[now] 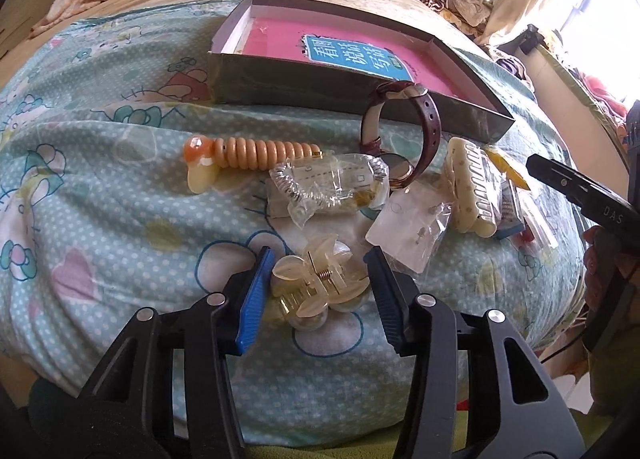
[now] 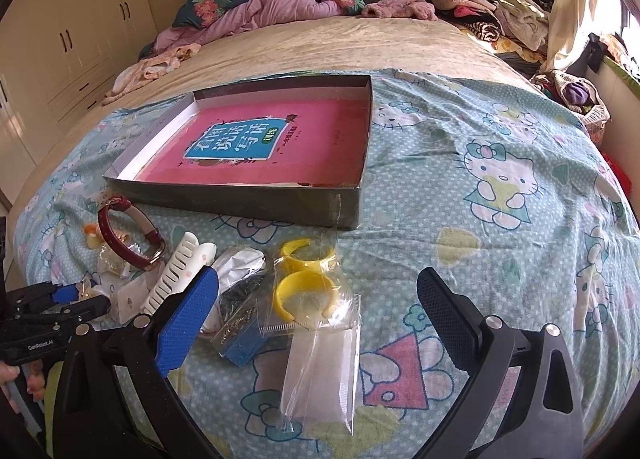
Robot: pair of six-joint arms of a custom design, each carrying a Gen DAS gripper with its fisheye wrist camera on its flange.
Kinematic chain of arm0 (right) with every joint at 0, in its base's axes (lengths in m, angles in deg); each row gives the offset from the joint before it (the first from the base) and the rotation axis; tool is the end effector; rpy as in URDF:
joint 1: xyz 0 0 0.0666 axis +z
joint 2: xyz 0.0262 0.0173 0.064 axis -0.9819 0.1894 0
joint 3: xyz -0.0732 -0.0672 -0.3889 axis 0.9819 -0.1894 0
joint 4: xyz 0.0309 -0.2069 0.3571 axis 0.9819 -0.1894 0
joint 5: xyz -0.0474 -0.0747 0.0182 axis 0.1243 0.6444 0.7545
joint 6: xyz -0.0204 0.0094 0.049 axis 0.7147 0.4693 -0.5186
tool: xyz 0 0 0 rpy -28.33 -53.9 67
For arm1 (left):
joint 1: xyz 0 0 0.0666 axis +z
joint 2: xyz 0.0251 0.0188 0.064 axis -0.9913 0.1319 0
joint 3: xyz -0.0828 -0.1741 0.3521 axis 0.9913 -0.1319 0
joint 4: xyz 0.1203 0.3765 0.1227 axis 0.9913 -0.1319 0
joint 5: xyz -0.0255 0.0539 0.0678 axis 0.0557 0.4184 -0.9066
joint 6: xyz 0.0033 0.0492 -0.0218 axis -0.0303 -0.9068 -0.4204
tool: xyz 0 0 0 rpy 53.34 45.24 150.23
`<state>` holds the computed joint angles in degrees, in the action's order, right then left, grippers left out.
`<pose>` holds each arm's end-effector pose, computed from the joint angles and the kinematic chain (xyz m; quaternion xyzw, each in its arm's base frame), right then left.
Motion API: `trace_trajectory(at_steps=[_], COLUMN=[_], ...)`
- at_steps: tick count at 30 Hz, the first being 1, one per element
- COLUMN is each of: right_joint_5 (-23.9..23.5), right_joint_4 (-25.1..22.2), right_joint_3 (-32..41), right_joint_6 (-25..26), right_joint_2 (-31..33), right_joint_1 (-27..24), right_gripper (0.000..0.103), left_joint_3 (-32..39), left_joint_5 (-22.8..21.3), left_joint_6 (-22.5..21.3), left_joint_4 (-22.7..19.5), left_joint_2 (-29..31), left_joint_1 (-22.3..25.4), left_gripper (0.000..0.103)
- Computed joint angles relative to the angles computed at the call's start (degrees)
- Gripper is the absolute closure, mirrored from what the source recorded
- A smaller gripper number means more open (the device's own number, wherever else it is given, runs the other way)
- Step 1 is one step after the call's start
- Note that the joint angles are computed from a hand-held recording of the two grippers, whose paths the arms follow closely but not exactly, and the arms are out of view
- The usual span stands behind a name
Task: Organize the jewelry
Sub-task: 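Grasp the pearl claw clip with the left tool while the right tool grasps the yellow bangle bag, then carry the clip into the pink tray and open the left tool while the right tool releases the bangles there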
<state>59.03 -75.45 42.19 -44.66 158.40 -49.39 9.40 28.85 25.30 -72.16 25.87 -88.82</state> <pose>0.3761 0.1992 0.4555 0.1075 0.9269 0.0230 0.3589 0.4609 -0.0665 0.4392 0.2277 0.9265 -0.1815 0.2383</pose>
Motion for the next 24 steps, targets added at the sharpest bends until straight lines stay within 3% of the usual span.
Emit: trace_trajectory(at_steps=[3, 5, 9, 11, 14, 24], right_joint_5=[-1.11, -2.80, -4.69, -6.40, -7.51, -7.66], right_joint_4=[0.56, 0.50, 0.65, 1.48, 2.61, 3.32], right_joint_3=[-0.06, 0.05, 0.00, -0.38, -0.90, -1.04], right_joint_6=[0.65, 0.95, 2.09, 2.86, 3.44, 4.64], right_joint_2=[0.52, 1.14, 2.40, 2.63, 2.34, -1.04], right_joint_1=[-0.66, -1.38, -2.21, -2.74, -3.14, -3.11], right_gripper=[0.005, 0.018, 0.030, 0.046, 0.055, 0.058], left_joint_3=[0.48, 1.08, 2.98, 3.86, 5.44, 10.95], left_joint_5=[1.10, 1.42, 1.75, 1.99, 1.85, 2.43], left_joint_6=[0.10, 0.59, 1.90, 2.51, 3.18, 4.96], left_joint_4=[0.64, 1.02, 1.29, 1.52, 1.73, 2.05], left_joint_2=[-0.02, 0.16, 1.04, 1.50, 2.41, 5.77], left_joint_1=[0.23, 0.41, 0.97, 1.30, 1.62, 2.20], left_gripper=[0.063, 0.063, 0.063, 0.063, 0.063, 0.063])
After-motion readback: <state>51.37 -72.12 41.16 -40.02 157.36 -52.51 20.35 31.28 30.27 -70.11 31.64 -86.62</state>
